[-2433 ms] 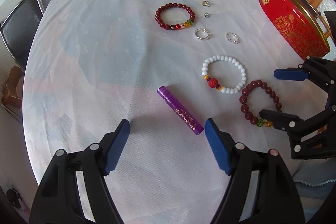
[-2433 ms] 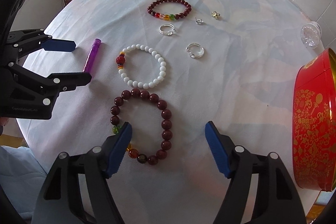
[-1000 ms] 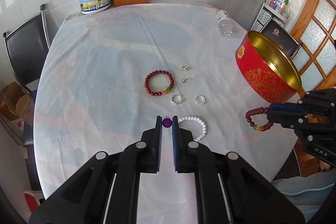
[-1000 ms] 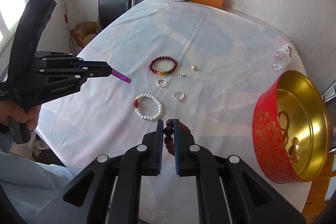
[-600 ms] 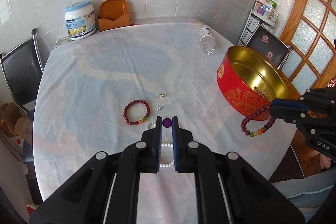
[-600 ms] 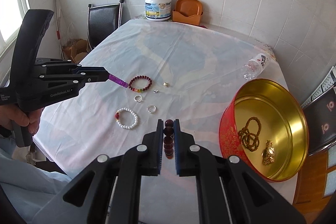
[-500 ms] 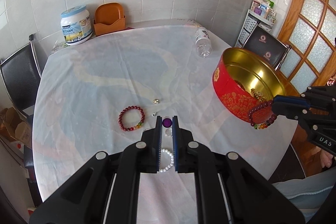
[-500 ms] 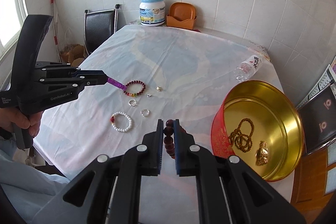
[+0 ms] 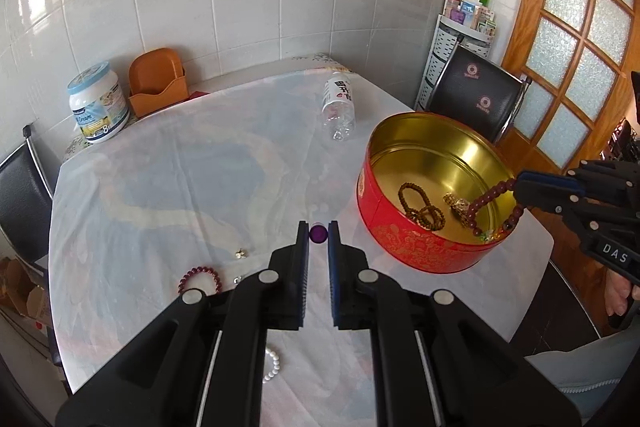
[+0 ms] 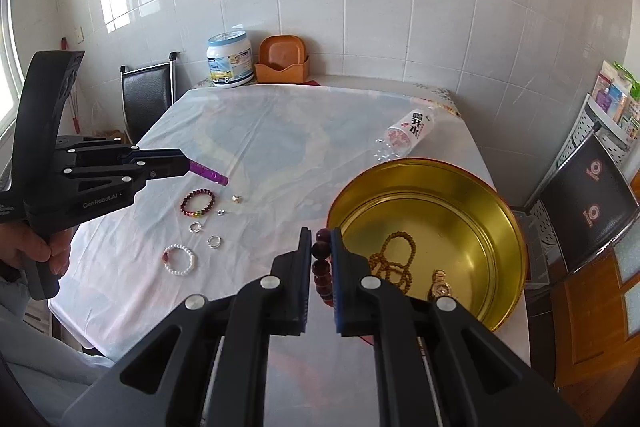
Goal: Organize jewelry
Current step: 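Carry the red bracelet and purple lipstick over the red tin with both tools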
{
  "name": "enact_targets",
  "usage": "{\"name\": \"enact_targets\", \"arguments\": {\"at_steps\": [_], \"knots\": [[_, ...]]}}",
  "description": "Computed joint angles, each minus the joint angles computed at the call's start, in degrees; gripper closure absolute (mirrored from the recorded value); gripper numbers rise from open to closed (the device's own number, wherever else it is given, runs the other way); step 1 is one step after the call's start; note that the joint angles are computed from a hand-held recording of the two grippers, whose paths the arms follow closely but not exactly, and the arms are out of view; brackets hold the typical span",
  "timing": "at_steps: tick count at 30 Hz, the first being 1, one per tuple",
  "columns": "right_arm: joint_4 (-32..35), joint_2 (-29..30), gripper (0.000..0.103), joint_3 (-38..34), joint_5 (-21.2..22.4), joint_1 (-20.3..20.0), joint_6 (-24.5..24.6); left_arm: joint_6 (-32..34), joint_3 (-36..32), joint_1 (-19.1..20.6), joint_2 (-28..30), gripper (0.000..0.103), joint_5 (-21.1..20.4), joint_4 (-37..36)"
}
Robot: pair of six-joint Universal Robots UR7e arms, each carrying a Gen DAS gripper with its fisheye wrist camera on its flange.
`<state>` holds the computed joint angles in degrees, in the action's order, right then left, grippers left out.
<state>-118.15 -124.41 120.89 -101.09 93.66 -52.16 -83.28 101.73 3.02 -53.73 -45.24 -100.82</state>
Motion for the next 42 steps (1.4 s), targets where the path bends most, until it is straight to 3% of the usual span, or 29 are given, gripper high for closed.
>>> {"name": "enact_targets", "arguments": {"at_steps": [13,25,36,42], "knots": [[-1.5,3.3,0.092,-4.9,3.2,-9.9,-2.3,17.5,-8.2,5.8,9.4,0.094,-0.9,-10.9],[-3.7,8.4,0.092,-8.0,2.8,-15.0,-1.8,31.1,-15.7,10.9,17.3,0.094,-4.5,-18.1],[-4.2,15.1,0.092,-11.2,2.3,-15.4,-0.5,36.2,-21.8,14.6,22.2,0.094,-7.9,-17.5],[-2.2,17.6,0.092,-11.5,1.1,-16.1,0.5,35.6,-24.2,16.8,24.3,0.094,-12.5,-16.5]]}}
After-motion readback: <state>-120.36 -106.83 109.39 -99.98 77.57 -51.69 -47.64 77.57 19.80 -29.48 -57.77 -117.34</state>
